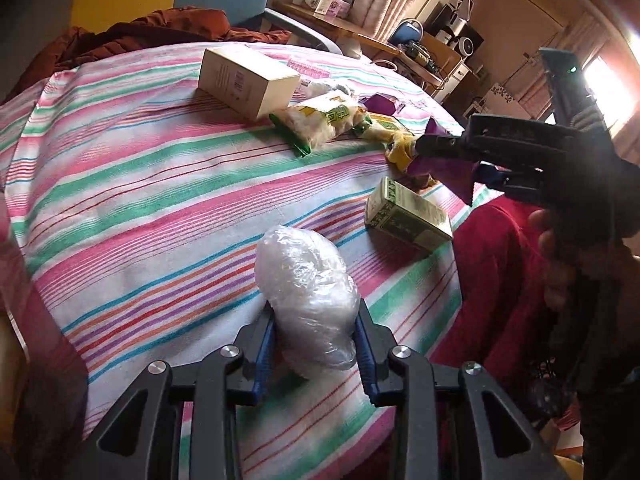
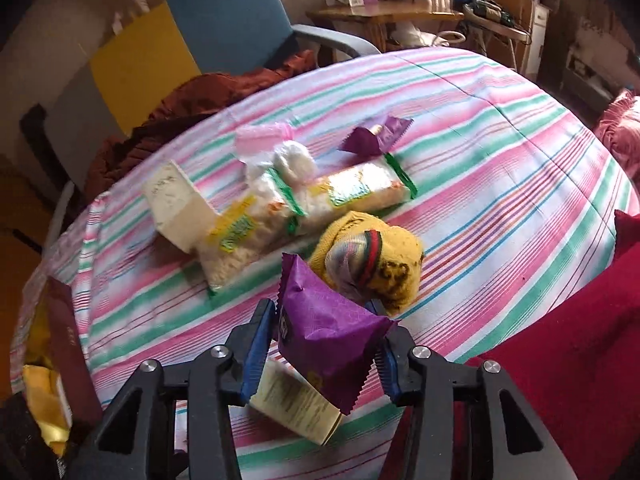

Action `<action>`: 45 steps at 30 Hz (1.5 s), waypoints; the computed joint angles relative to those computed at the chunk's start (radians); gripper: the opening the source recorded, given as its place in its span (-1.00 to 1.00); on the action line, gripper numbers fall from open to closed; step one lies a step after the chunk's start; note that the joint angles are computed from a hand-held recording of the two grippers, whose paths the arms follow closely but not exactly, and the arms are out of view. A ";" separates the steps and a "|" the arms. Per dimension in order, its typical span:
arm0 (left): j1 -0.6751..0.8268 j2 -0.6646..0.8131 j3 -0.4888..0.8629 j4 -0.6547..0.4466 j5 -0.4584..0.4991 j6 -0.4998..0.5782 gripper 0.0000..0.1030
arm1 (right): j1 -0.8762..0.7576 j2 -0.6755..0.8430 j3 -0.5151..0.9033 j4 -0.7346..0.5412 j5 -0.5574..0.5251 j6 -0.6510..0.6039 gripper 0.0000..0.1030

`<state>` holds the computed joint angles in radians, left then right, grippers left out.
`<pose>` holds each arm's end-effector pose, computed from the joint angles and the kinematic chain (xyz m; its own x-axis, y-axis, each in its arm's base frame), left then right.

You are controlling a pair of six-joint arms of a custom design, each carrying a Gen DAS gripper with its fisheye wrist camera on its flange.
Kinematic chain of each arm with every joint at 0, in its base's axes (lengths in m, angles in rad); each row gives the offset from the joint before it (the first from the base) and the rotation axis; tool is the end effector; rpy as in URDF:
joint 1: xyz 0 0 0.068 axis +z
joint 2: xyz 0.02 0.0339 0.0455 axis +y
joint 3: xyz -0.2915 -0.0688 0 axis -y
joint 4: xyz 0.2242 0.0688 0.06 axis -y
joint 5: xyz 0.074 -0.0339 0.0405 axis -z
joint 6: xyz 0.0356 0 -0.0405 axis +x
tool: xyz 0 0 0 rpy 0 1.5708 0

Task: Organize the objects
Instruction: 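Grasp the clear plastic bag with the left tool while the right tool grasps the purple packet, then carry the plastic bag and purple packet over the gold tray and release both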

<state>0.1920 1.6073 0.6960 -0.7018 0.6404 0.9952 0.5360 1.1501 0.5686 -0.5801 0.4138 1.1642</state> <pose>0.2113 0.0194 0.1619 -0.6830 0.5525 -0.4778 0.7259 0.5858 -0.3604 0.1480 0.0713 0.2088 -0.6151 0.6128 -0.4962 0.5939 0.7740 0.2195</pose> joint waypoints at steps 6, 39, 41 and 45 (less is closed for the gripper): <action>0.107 -0.071 0.051 -0.147 0.058 0.123 -0.32 | 0.145 -0.029 0.094 -0.103 0.091 0.043 -0.08; 0.534 0.611 1.261 -0.348 0.105 -0.316 0.47 | 0.455 0.930 1.026 0.138 -0.299 -0.464 0.44; 0.560 0.588 1.229 -0.317 0.119 -0.338 0.47 | 0.464 0.948 1.042 0.135 -0.316 -0.470 0.55; 0.605 0.512 1.113 -0.203 0.132 -0.368 0.47 | 0.489 0.950 1.044 0.122 -0.271 -0.469 0.97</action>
